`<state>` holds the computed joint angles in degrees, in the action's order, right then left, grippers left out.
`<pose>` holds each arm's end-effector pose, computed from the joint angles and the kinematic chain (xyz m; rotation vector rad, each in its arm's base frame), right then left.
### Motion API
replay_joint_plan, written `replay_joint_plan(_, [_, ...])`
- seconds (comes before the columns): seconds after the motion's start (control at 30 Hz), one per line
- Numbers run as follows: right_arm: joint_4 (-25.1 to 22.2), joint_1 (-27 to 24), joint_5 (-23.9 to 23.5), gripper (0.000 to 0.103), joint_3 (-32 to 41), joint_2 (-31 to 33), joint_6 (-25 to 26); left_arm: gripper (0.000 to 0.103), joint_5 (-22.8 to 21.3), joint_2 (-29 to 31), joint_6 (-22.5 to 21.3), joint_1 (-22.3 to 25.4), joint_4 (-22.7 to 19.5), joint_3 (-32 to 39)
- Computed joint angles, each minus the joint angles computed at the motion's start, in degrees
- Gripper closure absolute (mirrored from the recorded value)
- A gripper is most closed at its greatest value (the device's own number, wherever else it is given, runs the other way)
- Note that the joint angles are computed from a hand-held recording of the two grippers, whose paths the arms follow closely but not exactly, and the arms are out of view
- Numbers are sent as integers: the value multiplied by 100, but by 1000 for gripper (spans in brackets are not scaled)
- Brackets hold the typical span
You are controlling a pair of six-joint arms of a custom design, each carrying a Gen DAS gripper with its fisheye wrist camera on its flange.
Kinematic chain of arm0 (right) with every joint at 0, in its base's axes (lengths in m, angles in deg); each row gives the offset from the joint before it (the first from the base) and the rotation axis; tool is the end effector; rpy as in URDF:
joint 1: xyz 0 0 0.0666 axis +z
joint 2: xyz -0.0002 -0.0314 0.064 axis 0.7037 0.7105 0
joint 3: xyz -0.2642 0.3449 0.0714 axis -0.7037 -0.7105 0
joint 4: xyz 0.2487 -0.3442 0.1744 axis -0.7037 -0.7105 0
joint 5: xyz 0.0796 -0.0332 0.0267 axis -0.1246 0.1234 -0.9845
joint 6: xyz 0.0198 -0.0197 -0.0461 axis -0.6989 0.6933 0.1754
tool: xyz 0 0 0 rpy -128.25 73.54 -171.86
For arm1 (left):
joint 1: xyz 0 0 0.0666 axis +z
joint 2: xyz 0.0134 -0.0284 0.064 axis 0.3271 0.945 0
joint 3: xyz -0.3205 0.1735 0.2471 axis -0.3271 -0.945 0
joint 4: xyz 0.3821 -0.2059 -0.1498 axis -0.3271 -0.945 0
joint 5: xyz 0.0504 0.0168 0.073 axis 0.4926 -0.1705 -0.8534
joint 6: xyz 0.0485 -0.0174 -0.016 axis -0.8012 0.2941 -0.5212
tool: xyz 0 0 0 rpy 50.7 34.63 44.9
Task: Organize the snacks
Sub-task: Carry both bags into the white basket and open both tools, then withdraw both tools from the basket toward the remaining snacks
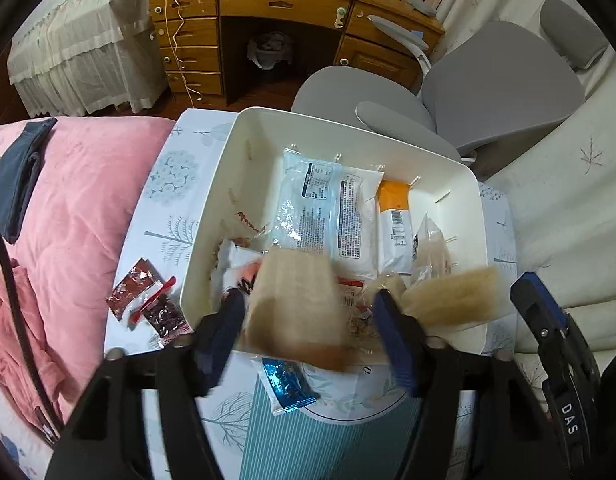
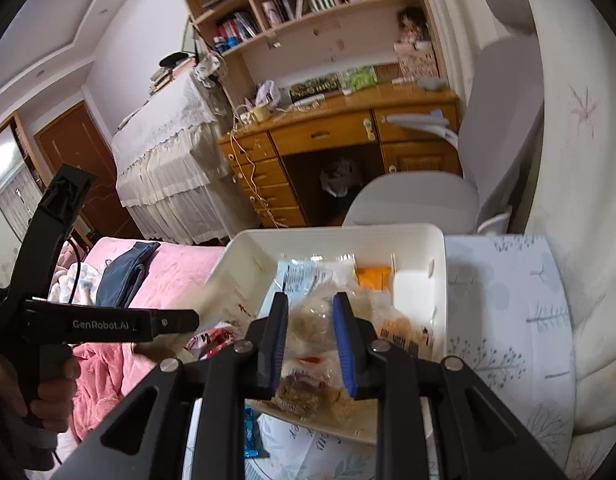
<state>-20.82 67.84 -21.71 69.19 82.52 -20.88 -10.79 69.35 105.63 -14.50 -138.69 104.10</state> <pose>0.5111 0.2319 0.5649 -0.5063 2.3298 0.7057 0.4998 -0.3253 0.5712 -0.6273 2.7323 -0.1396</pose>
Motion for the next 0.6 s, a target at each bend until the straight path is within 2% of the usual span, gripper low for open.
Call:
replay_joint_plan(0.07, [-148, -31, 18, 76, 25, 37, -96, 29, -11, -38, 17, -24, 20, -75])
replay_joint_plan(0.2, [-212, -58, 114, 59, -71, -36, -181, 29, 55, -171, 165, -83, -57, -270])
replay_joint_plan(0.43, [-580, -57, 150, 57, -150, -158, -358, 29, 100, -676, 626, -238, -48, -902])
replay_joint_plan(0.6, [-924, 66, 226, 49, -250, -315, -396, 29, 99, -1056, 783, -390, -28, -1350])
